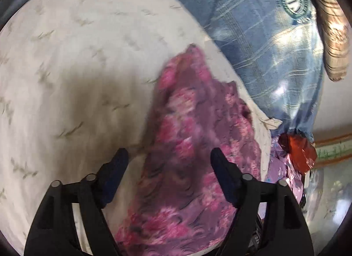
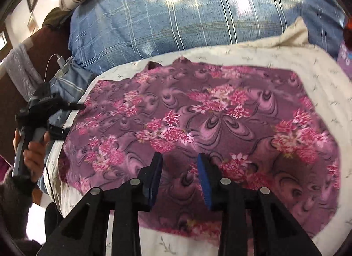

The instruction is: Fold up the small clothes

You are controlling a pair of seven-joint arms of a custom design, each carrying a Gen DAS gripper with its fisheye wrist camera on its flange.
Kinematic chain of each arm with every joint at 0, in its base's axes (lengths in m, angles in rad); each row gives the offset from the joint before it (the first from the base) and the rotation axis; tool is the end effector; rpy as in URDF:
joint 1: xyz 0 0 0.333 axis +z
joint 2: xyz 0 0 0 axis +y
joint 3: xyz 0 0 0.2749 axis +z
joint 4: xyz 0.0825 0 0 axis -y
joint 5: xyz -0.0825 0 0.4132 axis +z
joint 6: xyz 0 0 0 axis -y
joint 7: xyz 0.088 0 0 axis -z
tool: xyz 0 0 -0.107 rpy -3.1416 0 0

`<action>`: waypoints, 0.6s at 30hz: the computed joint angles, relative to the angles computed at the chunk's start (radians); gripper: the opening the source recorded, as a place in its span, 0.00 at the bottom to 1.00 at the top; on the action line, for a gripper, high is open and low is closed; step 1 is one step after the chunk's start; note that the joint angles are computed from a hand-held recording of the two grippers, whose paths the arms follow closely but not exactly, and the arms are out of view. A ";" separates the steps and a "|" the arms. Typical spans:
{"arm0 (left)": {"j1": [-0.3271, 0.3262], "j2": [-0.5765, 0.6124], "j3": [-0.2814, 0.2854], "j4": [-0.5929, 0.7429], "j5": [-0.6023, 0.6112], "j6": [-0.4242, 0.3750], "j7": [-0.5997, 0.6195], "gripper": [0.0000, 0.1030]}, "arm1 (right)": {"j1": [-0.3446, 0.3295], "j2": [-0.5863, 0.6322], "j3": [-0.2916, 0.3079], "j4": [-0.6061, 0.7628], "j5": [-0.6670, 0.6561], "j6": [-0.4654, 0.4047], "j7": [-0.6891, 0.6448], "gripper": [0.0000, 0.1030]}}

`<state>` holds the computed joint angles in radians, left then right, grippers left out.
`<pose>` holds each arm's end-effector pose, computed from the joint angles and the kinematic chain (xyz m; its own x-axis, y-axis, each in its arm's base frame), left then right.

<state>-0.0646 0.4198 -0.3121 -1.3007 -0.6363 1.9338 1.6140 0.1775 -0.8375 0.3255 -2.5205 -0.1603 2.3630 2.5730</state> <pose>0.6659 -0.2634 0.5144 -0.2183 -0.7012 0.6787 -0.9758 0.1466 -0.1623 0.3590 0.2120 0.5688 -0.3287 -0.9084 -0.2583 -0.6597 0.4165 -0.6256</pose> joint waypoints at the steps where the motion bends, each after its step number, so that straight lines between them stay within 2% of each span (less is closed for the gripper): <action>1: 0.000 0.025 -0.006 0.035 -0.006 -0.023 0.004 0.75 | -0.002 -0.005 0.013 0.004 -0.014 -0.006 -0.002 0.35; 4: -0.021 0.086 -0.014 0.122 0.027 -0.082 -0.004 0.75 | -0.012 0.002 0.057 0.027 -0.069 -0.006 -0.006 0.35; 6: -0.036 0.079 -0.018 0.121 0.065 -0.081 0.027 0.76 | -0.015 0.022 0.074 0.038 -0.098 -0.002 -0.009 0.35; 8: -0.036 0.076 -0.027 0.124 0.065 -0.105 0.051 0.75 | 0.001 0.071 0.056 0.044 -0.079 -0.029 -0.016 0.35; 9: -0.028 0.058 -0.036 0.101 0.042 -0.116 0.068 0.68 | 0.012 0.084 0.042 0.030 -0.068 -0.025 -0.014 0.36; 10: -0.026 0.038 -0.038 0.079 0.034 -0.113 0.087 0.60 | 0.006 0.063 0.052 0.006 -0.090 0.006 0.010 0.35; 14: -0.031 -0.045 -0.026 -0.004 0.014 -0.084 0.152 0.43 | 0.002 0.002 0.058 -0.022 -0.117 0.032 0.048 0.35; 16: -0.038 -0.043 -0.016 0.005 0.010 -0.090 0.135 0.17 | 0.010 0.008 0.040 -0.031 -0.099 0.002 0.036 0.35; 18: -0.032 -0.026 -0.017 0.033 -0.029 -0.119 0.095 0.14 | 0.009 -0.008 0.043 -0.071 -0.104 0.048 0.050 0.36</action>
<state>-0.0970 0.3933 -0.3289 -1.2681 -0.6657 1.8148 1.7091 0.1868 -0.8458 0.3682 -2.5919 -0.2647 2.4113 2.6231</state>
